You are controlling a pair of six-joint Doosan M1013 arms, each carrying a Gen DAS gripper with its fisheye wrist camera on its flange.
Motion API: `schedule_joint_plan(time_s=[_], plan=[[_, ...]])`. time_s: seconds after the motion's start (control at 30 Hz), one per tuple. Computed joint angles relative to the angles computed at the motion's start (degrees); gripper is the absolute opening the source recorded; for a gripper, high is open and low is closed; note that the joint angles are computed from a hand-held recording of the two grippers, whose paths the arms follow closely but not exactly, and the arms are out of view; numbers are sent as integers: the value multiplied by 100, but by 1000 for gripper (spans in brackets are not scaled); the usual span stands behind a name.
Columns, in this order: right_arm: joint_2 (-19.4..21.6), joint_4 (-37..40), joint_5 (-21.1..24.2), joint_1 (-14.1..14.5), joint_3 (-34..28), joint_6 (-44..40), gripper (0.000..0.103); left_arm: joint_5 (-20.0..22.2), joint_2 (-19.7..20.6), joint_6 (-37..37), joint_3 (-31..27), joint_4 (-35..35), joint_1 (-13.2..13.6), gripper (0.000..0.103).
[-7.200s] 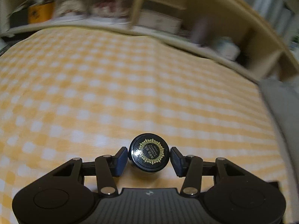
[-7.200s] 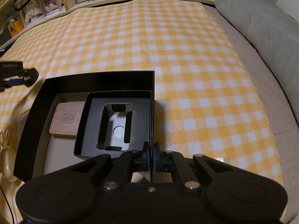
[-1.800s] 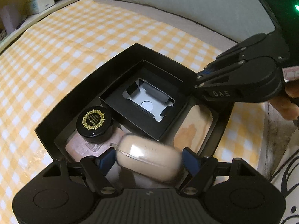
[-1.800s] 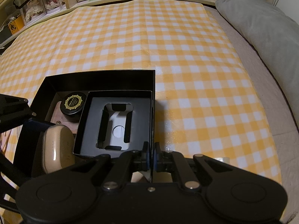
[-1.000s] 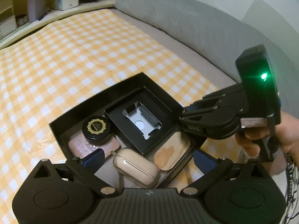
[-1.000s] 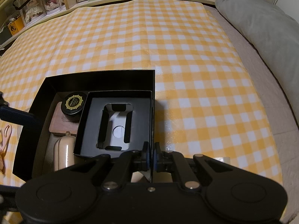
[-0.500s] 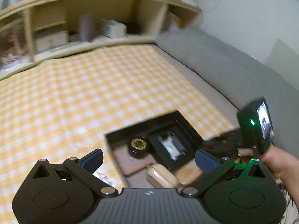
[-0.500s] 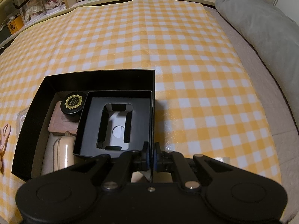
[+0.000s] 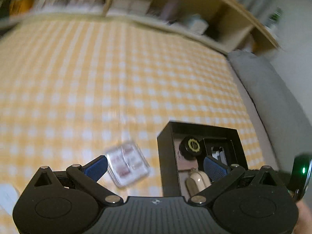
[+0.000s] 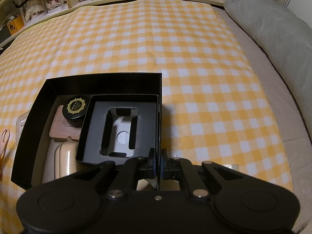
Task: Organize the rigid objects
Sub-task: 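Move the left tool over the clear nail-tip case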
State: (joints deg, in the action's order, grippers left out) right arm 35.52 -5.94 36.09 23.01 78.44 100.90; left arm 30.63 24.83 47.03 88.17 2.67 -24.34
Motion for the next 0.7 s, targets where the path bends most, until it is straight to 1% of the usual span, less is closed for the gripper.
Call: schedule_joint_plan(time_s=[0.03, 0.07, 0.2, 0.27, 0.33, 0.5, 0.57, 0.7], plan=[[0, 1, -4, -1, 3, -4, 5, 41, 50, -52, -18, -154, 23, 103], [-3, -1, 7, 4, -7, -4, 5, 116, 106, -178, -52, -154, 26, 103], [-3, -18, 9, 8, -8, 14, 6, 497, 338, -954, -215, 467, -37, 103], [-2, -26, 2, 5, 0, 11, 6, 669, 448, -1207, -312, 698, -51, 103], [-1, -23, 0, 4, 1, 14, 6, 761, 551, -1409, -390, 818, -36, 103], [1, -45, -5, 7, 6, 24, 7, 941, 758, -2212, -562, 1194, -39, 103], [-2, -46, 1, 13, 2, 35, 7, 1048, 860, -2263, -664, 1272, -49, 103], [2, -54, -5, 12, 5, 43, 7, 1229, 1003, -2076, -776, 1199, -48, 103]])
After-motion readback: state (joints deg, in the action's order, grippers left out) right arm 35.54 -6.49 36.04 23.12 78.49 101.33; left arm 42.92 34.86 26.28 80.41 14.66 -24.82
